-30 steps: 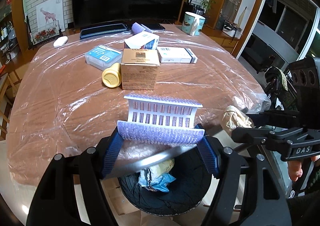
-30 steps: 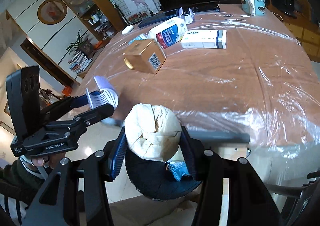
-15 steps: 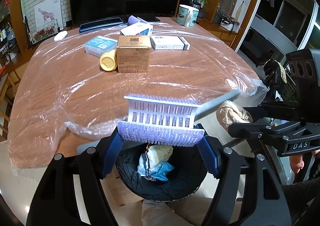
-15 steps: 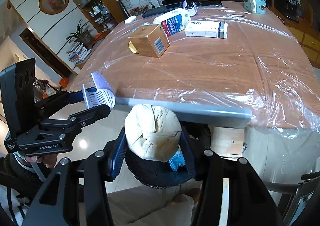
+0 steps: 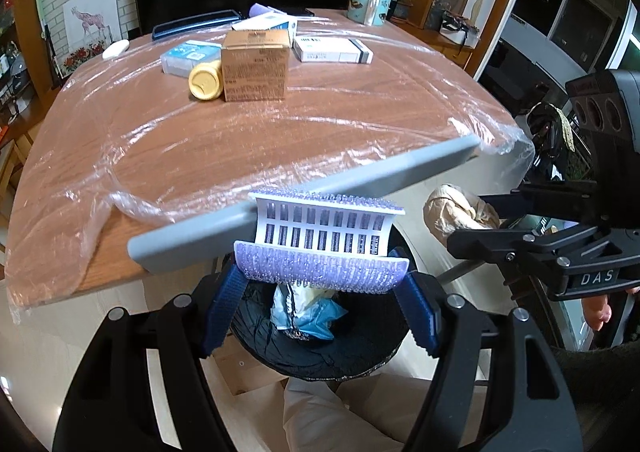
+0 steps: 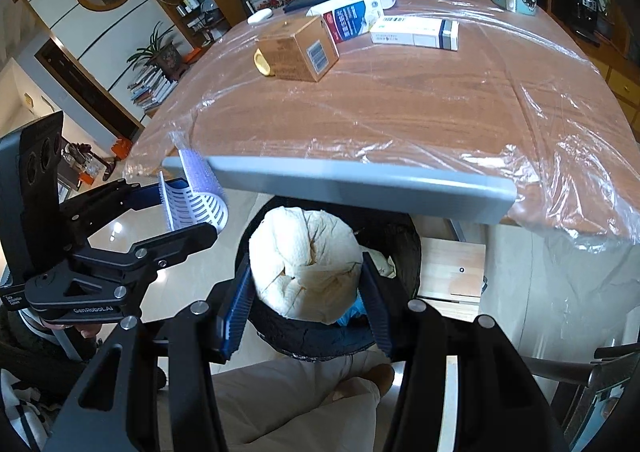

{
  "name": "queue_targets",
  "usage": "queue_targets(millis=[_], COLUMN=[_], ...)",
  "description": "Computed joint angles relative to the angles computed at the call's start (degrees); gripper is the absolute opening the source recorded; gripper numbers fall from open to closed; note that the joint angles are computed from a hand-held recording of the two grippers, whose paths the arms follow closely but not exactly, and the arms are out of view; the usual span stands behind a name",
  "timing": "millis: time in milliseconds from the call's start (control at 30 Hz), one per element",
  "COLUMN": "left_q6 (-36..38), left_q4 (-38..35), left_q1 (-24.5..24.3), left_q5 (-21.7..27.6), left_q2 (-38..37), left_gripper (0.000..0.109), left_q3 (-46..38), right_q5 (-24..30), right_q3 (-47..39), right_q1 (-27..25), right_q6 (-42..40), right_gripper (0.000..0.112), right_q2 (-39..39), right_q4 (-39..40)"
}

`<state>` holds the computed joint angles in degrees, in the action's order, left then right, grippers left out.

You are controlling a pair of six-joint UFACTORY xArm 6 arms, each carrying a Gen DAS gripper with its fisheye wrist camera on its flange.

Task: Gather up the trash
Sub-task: 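Carry the hair roller and paper ball with both tools over the black bin, then open the left tool to drop the hair roller while the right tool releases the paper ball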

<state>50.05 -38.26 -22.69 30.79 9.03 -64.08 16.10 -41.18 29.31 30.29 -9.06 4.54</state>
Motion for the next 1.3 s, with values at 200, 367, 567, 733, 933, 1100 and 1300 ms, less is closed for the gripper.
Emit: queue_targets(millis=[200, 367, 567, 733, 933, 1100, 1300], left_q6=[-0.78, -1.88, -3.9, -5.47, -6.69, -8.52, -9.21], left_q4=[1.51, 3.19, 6.0, 8.07, 10.38, 12.65, 14.37], left_q1=[-0.16, -0.4, -0.31, -0.27, -0.26, -0.6, -0.59], left_q5=[0.03, -0.68, -1.63, -1.9, -2.34, -2.61, -2.53], left_q2=[0.5, 1.2, 2.52, 3.8, 5.48, 7.44, 9.03], left_gripper=[0.072, 0.072, 0.072, 0.072, 0.072, 0.072, 0.072], left_q3=[1.06, 1.92, 2.21, 1.67, 0.96, -0.5, -1.67], right_q5=[1.74, 1.78, 1.73, 2.06, 2.28, 3.08, 3.62], right_q3=[-0.43, -1.01, -1.98, -2.85, -3.74, -4.88, -6.17], right_q1=[0.28, 0.22, 0.11, 0.06, -0.03, -0.11, -0.25], right_q6=[1.91, 1.13, 0.88, -0.15, -0.05, 2.22, 3.01], right_gripper=[0.051, 0.051, 0.051, 0.051, 0.051, 0.051, 0.051], right_q2=[1.33, 2.98, 5.22, 7.2, 9.5, 11.16, 12.75], right_q4=[-3.78, -3.73, -3.6, -2.71, -2.89, -5.83, -6.6])
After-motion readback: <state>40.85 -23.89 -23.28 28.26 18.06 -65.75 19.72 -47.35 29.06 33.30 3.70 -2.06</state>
